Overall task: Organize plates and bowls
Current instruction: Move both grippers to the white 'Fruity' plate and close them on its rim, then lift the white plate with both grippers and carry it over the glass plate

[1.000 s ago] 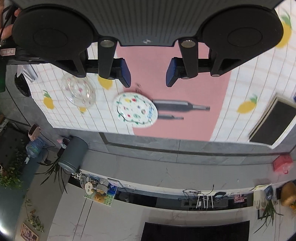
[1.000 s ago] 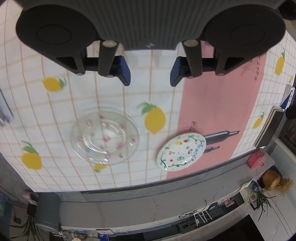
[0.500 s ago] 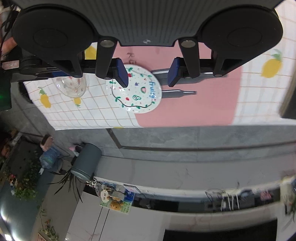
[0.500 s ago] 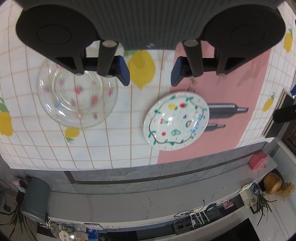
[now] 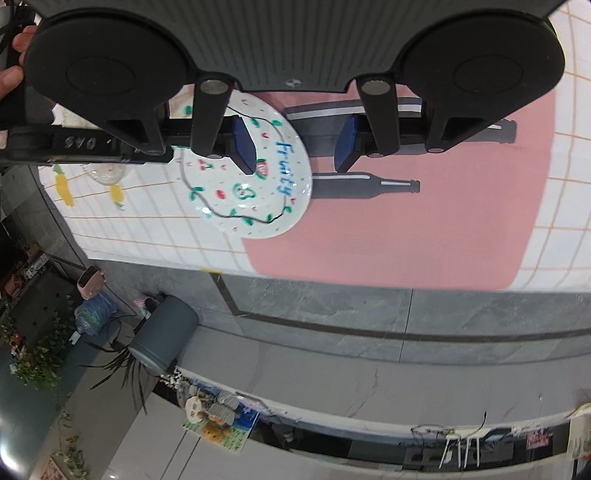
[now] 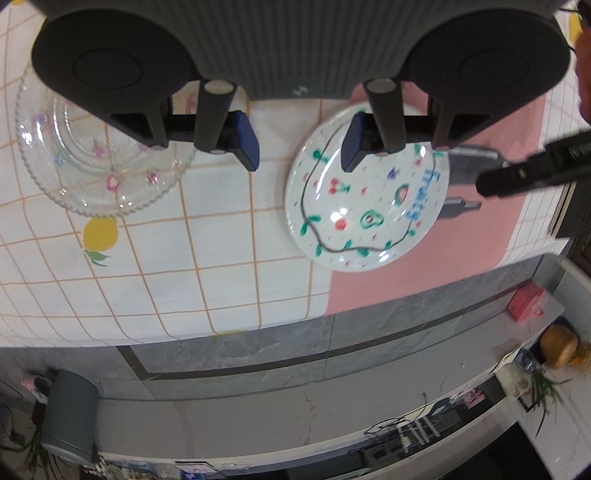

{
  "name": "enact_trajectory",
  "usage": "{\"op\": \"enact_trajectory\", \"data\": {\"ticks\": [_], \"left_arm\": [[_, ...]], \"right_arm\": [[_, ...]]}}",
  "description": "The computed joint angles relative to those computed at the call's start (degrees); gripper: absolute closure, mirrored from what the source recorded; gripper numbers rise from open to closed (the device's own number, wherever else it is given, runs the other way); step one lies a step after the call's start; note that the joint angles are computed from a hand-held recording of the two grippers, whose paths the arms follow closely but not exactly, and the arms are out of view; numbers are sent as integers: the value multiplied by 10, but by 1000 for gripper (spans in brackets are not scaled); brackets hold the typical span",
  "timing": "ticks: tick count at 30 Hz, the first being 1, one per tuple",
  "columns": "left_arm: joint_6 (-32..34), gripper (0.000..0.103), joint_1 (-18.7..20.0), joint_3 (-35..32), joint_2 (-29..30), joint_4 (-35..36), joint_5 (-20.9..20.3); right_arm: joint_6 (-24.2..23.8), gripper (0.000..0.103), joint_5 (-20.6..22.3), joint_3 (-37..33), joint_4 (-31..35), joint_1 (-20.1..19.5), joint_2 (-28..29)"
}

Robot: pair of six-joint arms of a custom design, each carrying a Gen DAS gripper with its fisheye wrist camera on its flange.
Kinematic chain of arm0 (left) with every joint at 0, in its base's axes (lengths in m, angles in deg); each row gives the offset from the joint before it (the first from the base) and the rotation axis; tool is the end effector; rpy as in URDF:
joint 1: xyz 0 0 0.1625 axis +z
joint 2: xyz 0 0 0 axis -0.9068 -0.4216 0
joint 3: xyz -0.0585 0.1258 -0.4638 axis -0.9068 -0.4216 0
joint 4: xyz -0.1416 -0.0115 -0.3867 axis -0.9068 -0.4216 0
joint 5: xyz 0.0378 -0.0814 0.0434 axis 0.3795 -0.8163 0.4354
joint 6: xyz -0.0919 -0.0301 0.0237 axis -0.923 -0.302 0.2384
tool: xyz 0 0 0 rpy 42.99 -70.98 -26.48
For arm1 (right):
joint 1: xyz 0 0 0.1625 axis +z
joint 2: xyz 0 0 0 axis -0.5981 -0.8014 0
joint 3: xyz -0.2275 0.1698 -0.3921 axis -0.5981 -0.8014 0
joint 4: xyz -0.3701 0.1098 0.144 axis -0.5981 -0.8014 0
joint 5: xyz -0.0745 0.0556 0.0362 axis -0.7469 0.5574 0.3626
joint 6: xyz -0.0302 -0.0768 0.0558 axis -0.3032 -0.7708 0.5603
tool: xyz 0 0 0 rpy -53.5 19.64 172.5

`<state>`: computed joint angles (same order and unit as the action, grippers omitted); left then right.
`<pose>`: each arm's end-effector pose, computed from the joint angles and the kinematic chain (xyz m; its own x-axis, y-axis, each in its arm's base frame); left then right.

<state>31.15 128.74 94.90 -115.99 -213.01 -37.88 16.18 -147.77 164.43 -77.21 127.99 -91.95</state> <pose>-0.1228 -0.6832 0.1244 -0.8932 -0.0197 -0.4492 0.2581 0.7954 -0.5483 0.1146 -0.7567 0.1175 -0.8494 -0.2408 0.4696 -0.3982 0.8764 -0.2710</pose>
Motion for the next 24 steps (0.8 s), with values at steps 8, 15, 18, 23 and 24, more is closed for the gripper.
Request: {"op": "enact_trajectory", "data": {"ticks": [8,15,18,23,24], "left_arm": [[-15,51,24,-12,17,-20,-36],[-18,70,29,-16,27,-35,-44],[-25,83,30,-17,28,-35,-45],[-37,88,28,-19,26,-24,-39],[-34,88,26,-18,25,-22,-37]], "right_arm": [[25,62,28,-20,3,-14,16],[45,90,64,-25,22,-25,14],[46,91,73,-21,18,-28,12],[57,93,82,-20,21,-32,10],[60,93,81,-20,22,-32,9]]}}
